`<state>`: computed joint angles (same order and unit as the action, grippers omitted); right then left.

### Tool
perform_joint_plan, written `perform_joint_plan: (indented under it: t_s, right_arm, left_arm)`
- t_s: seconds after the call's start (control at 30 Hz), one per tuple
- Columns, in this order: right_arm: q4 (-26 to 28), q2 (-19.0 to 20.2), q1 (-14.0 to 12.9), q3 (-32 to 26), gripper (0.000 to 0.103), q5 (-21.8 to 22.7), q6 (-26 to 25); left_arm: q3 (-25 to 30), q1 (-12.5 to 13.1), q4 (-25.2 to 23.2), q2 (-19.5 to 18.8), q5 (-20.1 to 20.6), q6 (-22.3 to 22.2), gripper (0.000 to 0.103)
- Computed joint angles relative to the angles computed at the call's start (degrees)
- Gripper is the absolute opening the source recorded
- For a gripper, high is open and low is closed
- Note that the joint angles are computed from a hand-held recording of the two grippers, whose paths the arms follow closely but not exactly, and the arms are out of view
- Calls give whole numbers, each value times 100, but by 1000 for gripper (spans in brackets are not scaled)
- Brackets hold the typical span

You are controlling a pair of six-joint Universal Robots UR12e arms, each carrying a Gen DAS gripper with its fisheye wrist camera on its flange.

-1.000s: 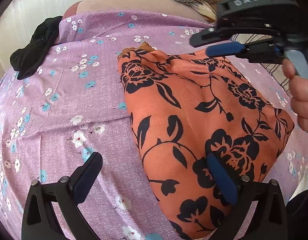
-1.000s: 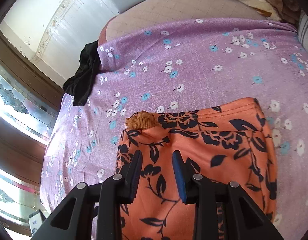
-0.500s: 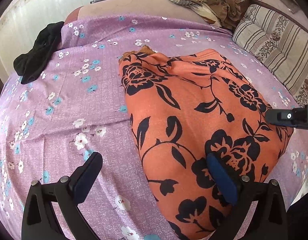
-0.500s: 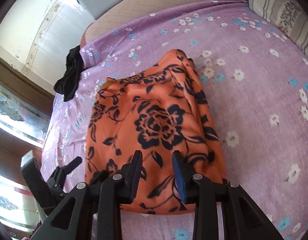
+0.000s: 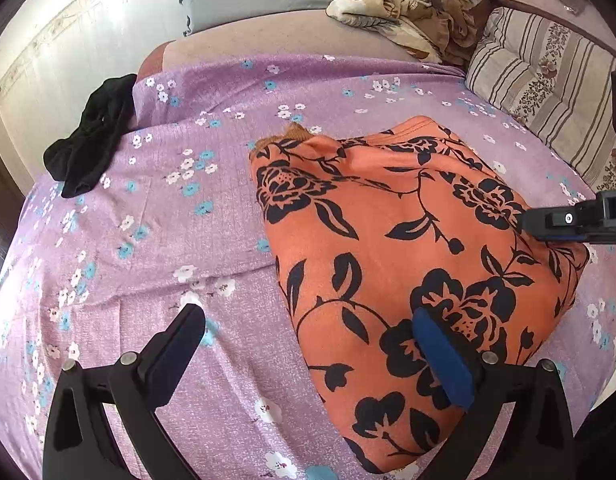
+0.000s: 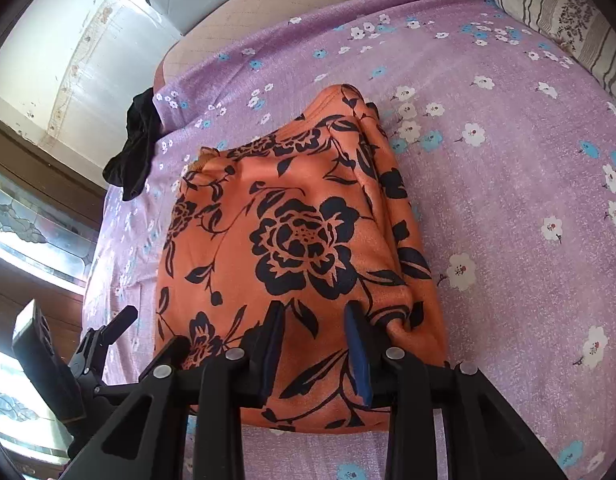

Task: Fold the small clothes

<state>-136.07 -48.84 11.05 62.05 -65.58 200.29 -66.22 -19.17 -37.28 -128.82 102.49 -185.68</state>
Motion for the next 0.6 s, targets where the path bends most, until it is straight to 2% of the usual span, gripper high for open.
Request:
perform_joint_plan:
  t_s: [0.17,0.27,0.33,0.43,0.6]
  right_arm:
    - [-600,18,-31,5,34,-79,399]
    - [-692,87,-30,-90,38,-127,628]
    - [-792,115,-10,-120,65,-218,728]
    - [-811,153,31,-193,66,-387,693]
    - [-716,263,77,-380,66,-348,713]
  left_arm:
    - [-19,39,131,48,16,-123,103]
    - [-70,87,280,105,50,-251,103]
    - [-114,122,422,150,144,-334,103]
    - [-166,198,566,207,294,-532,103]
    - [-211,337,559,285,530,-992,103]
